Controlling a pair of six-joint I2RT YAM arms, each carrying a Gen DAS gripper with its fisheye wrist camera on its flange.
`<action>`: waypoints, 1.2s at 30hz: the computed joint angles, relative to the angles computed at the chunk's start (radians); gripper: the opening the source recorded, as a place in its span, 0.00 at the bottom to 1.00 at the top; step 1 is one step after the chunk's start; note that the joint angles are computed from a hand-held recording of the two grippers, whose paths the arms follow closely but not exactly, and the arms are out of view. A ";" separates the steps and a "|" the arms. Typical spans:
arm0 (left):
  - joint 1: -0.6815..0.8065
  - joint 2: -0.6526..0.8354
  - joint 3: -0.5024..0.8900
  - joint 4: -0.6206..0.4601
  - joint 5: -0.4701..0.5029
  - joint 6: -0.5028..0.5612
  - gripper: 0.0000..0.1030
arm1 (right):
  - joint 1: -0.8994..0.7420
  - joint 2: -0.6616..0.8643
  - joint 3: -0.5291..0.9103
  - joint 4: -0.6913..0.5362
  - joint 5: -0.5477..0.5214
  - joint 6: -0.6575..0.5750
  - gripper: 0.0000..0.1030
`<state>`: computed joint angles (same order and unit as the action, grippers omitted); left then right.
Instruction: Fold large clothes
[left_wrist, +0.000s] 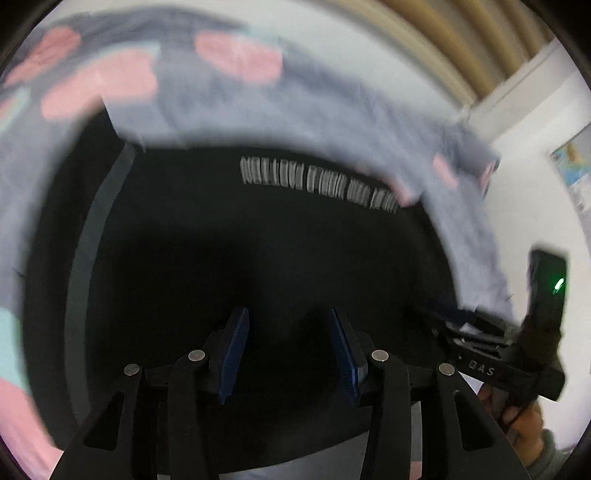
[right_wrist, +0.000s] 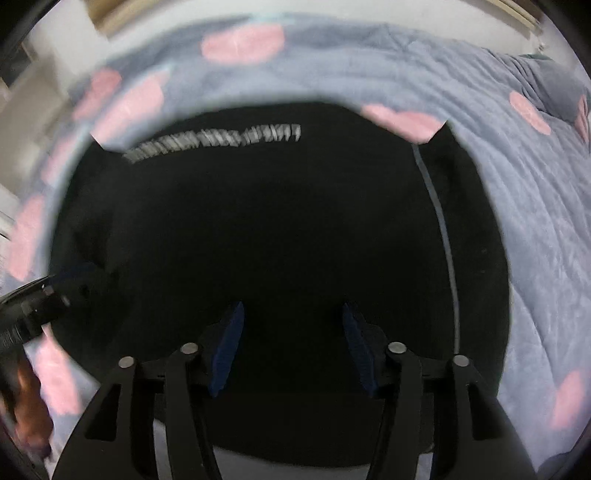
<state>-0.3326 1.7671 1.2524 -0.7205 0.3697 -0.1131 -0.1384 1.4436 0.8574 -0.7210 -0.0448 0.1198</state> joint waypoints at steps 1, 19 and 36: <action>-0.028 0.010 -0.026 0.030 -0.048 -0.012 0.45 | 0.003 0.040 -0.006 0.014 0.004 0.009 0.61; 0.004 0.130 0.282 -0.043 0.045 -0.049 0.49 | -0.067 0.182 0.305 -0.009 -0.075 -0.047 0.66; -0.001 0.421 0.492 -0.120 -0.031 -0.017 0.49 | -0.228 0.380 0.318 0.009 -0.235 -0.096 0.81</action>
<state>-0.3337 2.1886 1.7448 -0.8403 0.3388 -0.1297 -0.3665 1.8233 1.1754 -0.7117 -0.2801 0.0240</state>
